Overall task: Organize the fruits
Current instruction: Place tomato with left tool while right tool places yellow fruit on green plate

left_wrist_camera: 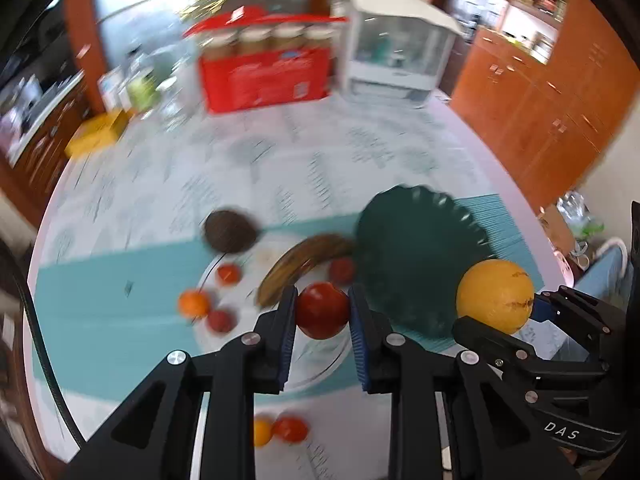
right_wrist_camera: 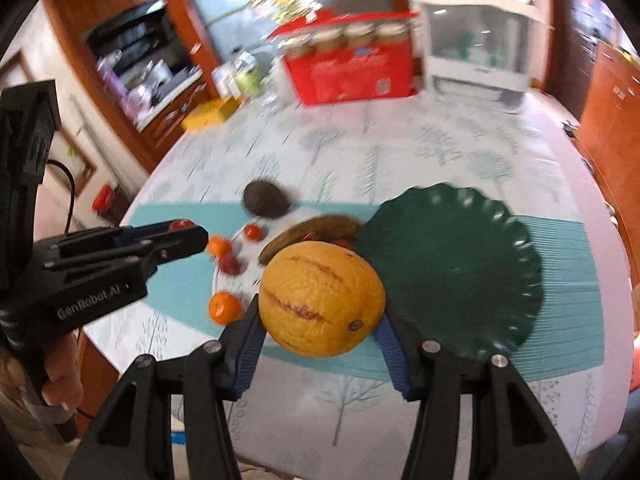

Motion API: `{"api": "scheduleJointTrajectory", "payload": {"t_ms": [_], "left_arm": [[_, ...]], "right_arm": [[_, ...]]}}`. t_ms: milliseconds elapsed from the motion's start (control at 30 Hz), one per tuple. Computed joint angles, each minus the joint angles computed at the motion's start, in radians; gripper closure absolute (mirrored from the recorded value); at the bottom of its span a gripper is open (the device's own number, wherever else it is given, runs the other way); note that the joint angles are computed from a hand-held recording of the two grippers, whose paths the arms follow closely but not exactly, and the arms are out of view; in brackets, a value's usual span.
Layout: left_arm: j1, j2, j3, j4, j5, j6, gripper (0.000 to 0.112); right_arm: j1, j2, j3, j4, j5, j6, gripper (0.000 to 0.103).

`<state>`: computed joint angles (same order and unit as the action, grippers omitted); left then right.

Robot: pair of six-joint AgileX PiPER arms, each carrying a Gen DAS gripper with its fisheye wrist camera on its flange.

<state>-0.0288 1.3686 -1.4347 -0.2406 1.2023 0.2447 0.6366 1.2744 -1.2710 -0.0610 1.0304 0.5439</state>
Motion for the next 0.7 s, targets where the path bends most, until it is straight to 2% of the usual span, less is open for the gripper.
{"api": "scheduleJointTrajectory", "payload": {"t_ms": [167, 300, 533, 700], "left_arm": [[-0.160, 0.102, -0.117, 0.033, -0.022, -0.074, 0.089], [-0.264, 0.235, -0.218, 0.065, -0.030, -0.134, 0.089], [-0.341, 0.486, -0.328, 0.083, -0.026, -0.194, 0.089], [-0.371, 0.577, -0.338, 0.091, -0.042, -0.194, 0.089]], "right_arm": [[-0.092, -0.022, 0.014, -0.080, 0.020, 0.031, 0.050], [-0.163, -0.010, 0.052, -0.135, 0.011, 0.048, 0.049], [-0.318, 0.075, 0.144, -0.123, -0.071, 0.008, 0.049], [-0.366, 0.116, 0.199, -0.116, -0.114, -0.001, 0.049]]}}
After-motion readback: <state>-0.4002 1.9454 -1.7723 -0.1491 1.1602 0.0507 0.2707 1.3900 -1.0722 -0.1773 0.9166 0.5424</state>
